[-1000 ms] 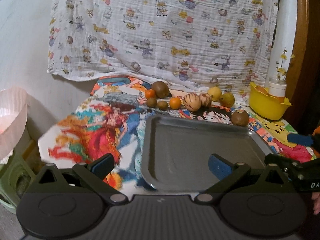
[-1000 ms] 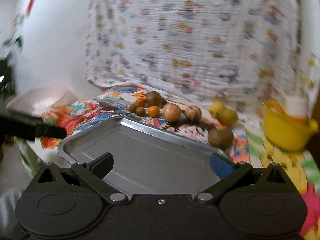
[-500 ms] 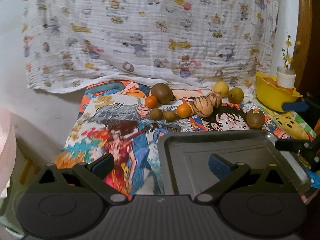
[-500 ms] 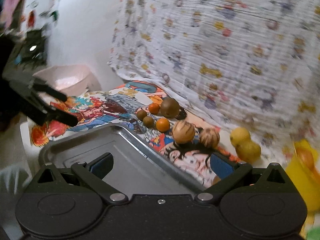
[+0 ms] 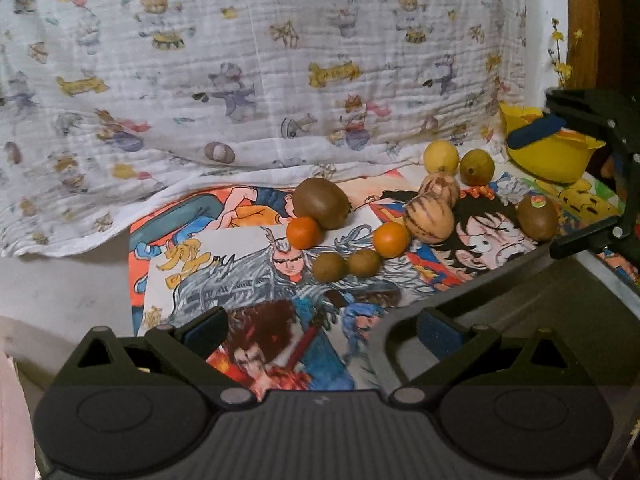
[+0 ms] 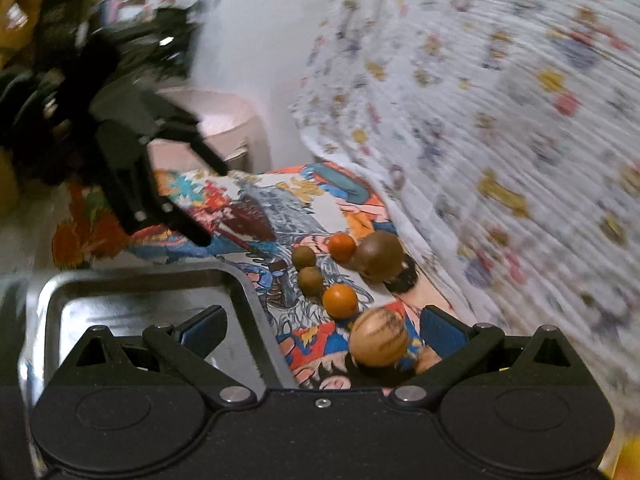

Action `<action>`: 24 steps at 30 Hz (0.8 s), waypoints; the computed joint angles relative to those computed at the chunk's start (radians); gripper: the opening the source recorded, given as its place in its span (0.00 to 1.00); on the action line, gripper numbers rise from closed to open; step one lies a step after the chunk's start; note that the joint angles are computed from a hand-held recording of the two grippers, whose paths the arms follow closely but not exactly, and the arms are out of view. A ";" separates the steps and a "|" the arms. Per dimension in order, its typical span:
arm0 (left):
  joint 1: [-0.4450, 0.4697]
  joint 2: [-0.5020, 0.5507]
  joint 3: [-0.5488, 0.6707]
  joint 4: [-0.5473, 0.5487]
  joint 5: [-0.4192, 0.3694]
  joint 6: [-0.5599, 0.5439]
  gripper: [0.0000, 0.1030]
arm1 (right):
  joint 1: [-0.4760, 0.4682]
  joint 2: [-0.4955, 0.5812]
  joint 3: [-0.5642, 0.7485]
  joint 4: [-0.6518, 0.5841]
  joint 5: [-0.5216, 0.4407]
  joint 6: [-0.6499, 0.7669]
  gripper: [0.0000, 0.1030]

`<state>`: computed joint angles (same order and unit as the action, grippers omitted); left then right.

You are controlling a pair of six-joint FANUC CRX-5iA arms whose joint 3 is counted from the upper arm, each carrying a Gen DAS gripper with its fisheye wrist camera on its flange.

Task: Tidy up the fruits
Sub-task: 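Move the left tool to a small brown fruit while the right tool reaches a tangerine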

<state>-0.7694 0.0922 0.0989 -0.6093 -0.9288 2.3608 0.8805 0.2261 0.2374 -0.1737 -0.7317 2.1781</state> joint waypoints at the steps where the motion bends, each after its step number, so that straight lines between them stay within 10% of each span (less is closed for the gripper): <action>1: 0.017 0.000 -0.007 0.017 0.018 -0.033 0.99 | -0.007 0.025 0.036 -0.015 -0.028 0.046 0.98; 24: 0.249 0.086 -0.072 0.393 0.292 -0.658 0.72 | -0.032 0.459 0.635 -0.007 -0.472 0.226 0.51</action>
